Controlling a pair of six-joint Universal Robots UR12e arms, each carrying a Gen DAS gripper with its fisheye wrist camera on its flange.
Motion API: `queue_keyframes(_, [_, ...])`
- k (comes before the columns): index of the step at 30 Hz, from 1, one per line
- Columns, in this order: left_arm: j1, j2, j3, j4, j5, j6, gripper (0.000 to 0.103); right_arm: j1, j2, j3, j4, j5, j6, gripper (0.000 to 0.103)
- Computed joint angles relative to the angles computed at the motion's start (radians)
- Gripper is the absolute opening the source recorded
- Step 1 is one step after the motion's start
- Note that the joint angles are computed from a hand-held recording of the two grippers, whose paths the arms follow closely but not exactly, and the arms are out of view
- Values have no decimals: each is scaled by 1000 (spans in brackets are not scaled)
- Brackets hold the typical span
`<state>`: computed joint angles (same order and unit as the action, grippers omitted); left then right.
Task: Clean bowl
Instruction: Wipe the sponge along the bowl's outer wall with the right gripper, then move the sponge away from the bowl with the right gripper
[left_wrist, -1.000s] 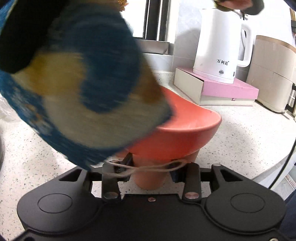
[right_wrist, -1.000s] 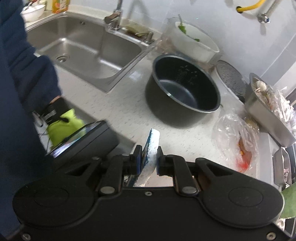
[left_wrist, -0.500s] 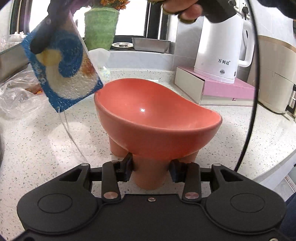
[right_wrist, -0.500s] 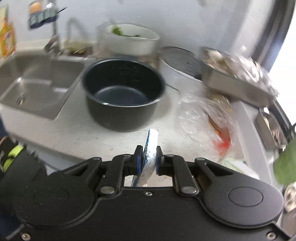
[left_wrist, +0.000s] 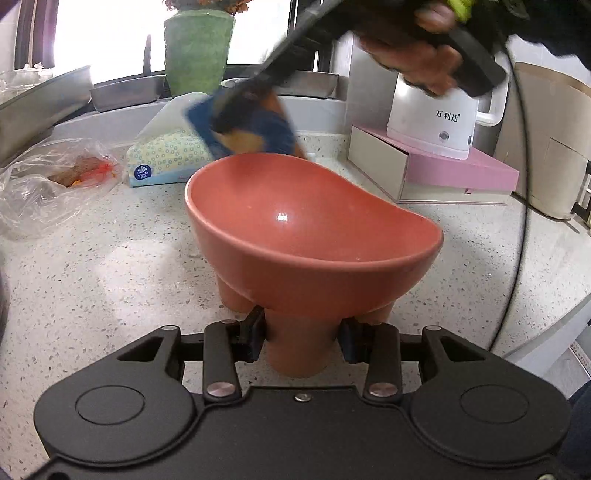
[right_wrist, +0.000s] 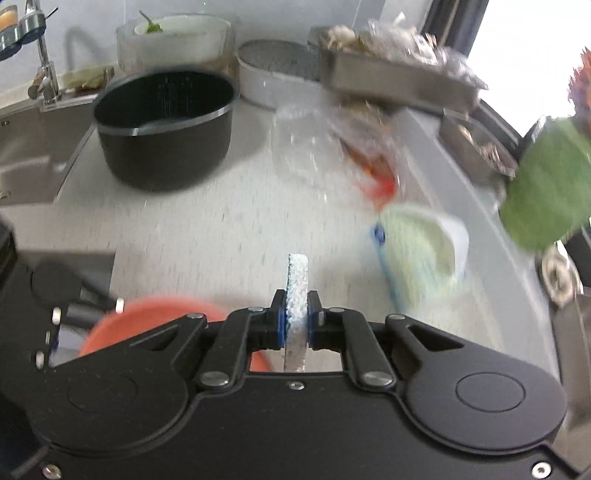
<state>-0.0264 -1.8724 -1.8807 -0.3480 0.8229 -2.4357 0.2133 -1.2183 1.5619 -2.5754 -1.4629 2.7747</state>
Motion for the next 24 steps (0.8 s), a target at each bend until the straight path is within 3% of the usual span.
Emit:
queue_keyframes(15, [-20, 7, 18, -51, 65, 35, 38, 0, -158, 250, -119, -28, 143, 12])
queue_keyframes(20, [-25, 12, 17, -47, 91, -12, 39, 8, -185, 301, -172, -25, 192, 12])
queue_keyframes(24, [-33, 22, 0, 25, 154, -67, 39, 13, -199, 331, -215, -63, 225, 12])
